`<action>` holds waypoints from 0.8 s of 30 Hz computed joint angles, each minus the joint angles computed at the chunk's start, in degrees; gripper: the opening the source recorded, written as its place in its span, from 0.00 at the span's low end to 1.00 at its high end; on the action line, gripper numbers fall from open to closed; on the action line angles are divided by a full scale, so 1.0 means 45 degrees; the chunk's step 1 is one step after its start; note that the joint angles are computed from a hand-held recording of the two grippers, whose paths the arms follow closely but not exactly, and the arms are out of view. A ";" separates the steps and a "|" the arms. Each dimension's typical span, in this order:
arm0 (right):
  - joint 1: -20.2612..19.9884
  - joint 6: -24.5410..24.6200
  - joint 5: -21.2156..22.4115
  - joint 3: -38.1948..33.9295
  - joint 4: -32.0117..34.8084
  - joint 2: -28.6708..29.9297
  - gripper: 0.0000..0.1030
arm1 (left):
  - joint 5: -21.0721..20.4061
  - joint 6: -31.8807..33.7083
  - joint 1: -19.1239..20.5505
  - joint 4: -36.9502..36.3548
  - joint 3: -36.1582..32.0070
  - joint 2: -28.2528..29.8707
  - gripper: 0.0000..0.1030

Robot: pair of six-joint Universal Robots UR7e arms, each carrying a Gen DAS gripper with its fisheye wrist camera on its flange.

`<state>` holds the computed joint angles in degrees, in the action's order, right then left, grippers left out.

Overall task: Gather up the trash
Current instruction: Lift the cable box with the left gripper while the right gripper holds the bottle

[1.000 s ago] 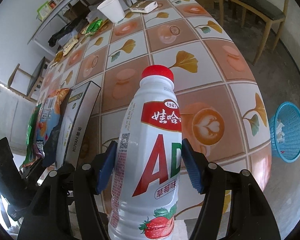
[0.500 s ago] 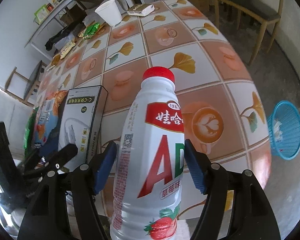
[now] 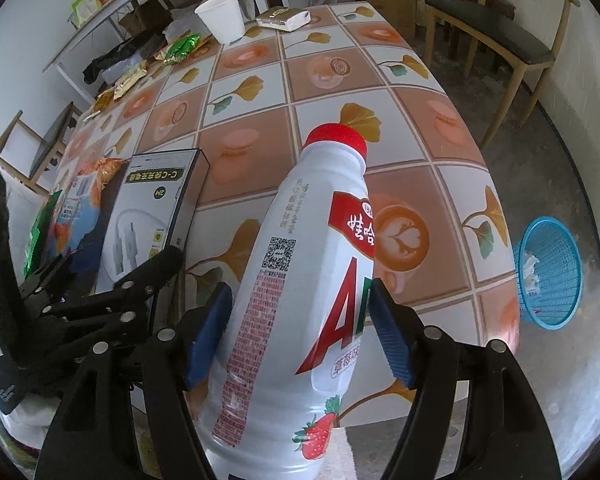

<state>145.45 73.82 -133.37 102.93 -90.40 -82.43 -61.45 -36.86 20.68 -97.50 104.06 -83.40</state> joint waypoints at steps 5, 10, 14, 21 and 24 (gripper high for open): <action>0.0000 -0.0160 0.0018 0.0138 -0.0267 -0.0106 0.66 | 0.0517 0.0178 -0.0182 0.0069 0.0147 0.0130 0.86; -0.0058 -0.0516 -0.0063 0.0149 -0.0238 -0.0141 0.66 | 0.0549 0.0424 -0.0190 -0.0101 0.0246 0.0061 0.86; -0.0125 -0.0528 -0.0084 0.0037 -0.0046 -0.0129 0.66 | 0.0504 0.0292 -0.0210 -0.0227 0.0337 -0.0073 0.86; -0.0095 -0.0236 -0.0059 -0.0042 0.0003 -0.0141 0.66 | 0.0433 0.0225 -0.0273 -0.0323 0.0454 -0.0229 0.85; -0.0126 -0.0159 0.0062 0.0033 -0.0123 -0.0207 0.66 | 0.0400 0.0191 -0.0251 -0.0347 0.0451 -0.0250 0.84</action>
<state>144.88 73.10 -133.09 103.08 -90.96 -83.37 -59.65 -36.00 19.55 -99.06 106.09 -84.52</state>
